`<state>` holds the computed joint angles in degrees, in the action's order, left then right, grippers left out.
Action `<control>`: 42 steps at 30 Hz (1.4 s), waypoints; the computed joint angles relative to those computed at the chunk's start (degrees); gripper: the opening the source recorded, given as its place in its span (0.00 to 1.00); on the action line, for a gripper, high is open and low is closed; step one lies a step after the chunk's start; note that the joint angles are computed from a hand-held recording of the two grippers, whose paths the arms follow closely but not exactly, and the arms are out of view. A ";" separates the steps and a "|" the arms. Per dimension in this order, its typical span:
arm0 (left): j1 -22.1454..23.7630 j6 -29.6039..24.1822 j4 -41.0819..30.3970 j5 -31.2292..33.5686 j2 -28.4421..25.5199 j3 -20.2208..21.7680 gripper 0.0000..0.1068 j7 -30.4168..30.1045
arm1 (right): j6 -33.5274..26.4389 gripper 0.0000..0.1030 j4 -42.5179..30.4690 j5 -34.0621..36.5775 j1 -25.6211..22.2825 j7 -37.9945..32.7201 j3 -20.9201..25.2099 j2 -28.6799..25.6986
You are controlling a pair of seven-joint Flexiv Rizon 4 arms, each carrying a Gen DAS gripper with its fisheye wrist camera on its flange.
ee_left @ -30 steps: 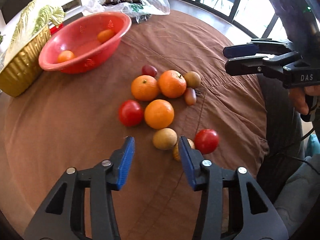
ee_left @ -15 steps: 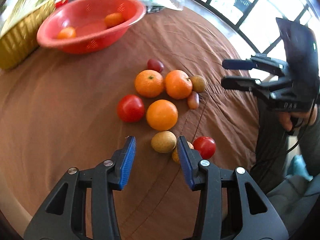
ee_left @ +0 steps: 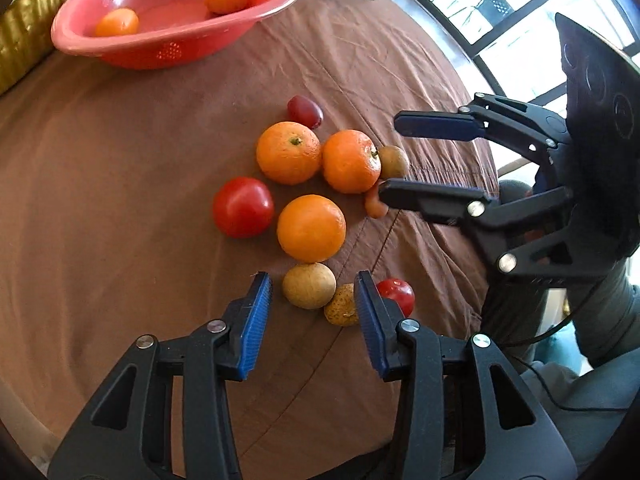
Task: Organize fruits
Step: 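Move both open tools back to the fruit pile, then close the left tool on a brown kiwi while the right tool grasps a mandarin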
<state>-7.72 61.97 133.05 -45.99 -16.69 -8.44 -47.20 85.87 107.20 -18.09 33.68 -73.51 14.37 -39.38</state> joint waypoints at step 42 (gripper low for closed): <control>1.53 -4.72 2.10 -13.45 1.05 2.28 0.24 4.27 | -6.53 0.40 -4.56 6.06 -2.48 -9.53 4.82 -1.66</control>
